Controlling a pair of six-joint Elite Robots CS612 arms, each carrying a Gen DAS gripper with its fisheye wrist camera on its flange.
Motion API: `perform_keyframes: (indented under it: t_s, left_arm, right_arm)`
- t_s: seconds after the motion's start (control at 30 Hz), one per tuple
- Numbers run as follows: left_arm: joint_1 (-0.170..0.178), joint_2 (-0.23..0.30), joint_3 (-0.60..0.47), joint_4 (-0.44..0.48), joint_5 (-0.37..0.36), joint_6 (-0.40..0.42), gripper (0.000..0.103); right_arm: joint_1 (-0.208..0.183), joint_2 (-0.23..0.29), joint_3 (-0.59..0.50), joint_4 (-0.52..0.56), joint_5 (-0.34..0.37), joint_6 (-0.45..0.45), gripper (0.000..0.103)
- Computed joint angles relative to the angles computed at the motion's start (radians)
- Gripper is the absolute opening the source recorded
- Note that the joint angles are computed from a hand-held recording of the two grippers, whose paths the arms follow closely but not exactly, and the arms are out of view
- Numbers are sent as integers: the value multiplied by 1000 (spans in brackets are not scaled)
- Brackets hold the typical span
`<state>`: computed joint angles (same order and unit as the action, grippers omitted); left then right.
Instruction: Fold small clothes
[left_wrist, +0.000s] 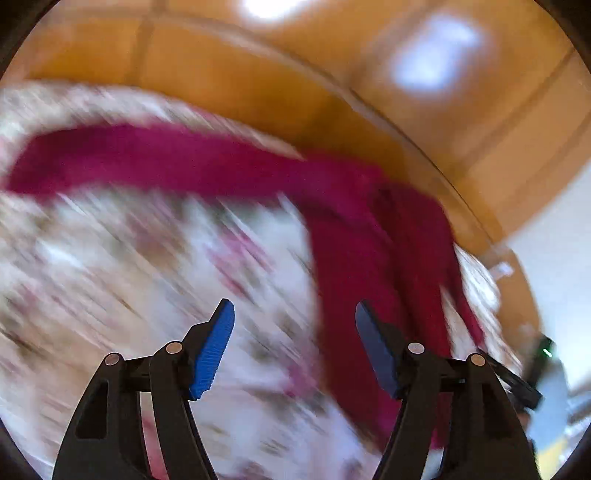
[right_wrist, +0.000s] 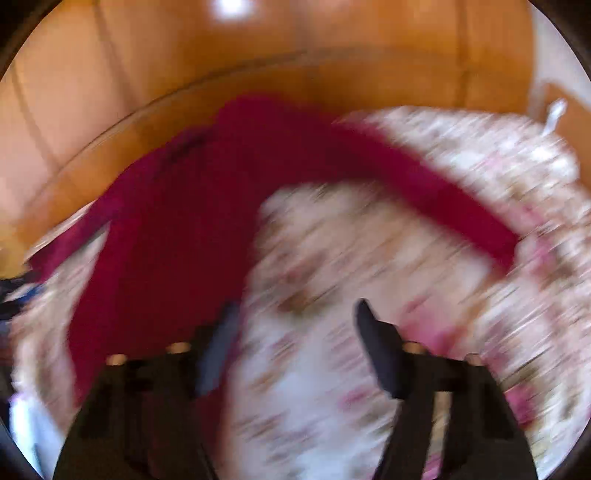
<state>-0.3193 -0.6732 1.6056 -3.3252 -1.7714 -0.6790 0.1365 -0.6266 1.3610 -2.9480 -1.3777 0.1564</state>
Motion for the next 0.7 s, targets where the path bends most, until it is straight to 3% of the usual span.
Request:
perform_keyframes:
  t_s: [0.07, 0.2, 0.23, 0.27, 0.3, 0.33, 0.37, 0.47, 0.7]
  left_arm:
    - [-13, 25, -18, 3, -49, -19, 67]
    - [-17, 82, -75, -1, -150, -110, 65]
    - [-20, 87, -83, 1, -157, -111, 43]
    - [-22, 93, -94, 17, -165, -101, 21]
    - [-24, 96, -101, 23, -162, -98, 15]
    - [-28, 96, -97, 3, -151, -104, 12]
    - [-28, 93, -93, -11, -144, -103, 11]
    - [-15, 61, -56, -81, -148, -90, 9]
    - [0, -92, 109, -173, -98, 16, 9]
  right_arm:
    - [8, 9, -2, 34, 80, -5, 58]
    - [29, 34, -36, 145, 121, -44, 59]
    - [36, 37, -35, 141, 102, -59, 58]
    - [44, 36, -32, 132, 81, -75, 49]
    - [48, 36, -32, 129, 78, -89, 41]
    - [50, 32, -29, 131, 87, -96, 22]
    - [50, 30, -29, 133, 92, -103, 9]
    - [48, 15, -17, 96, 90, -148, 9]
    - [19, -56, 70, -40, 145, -162, 8]
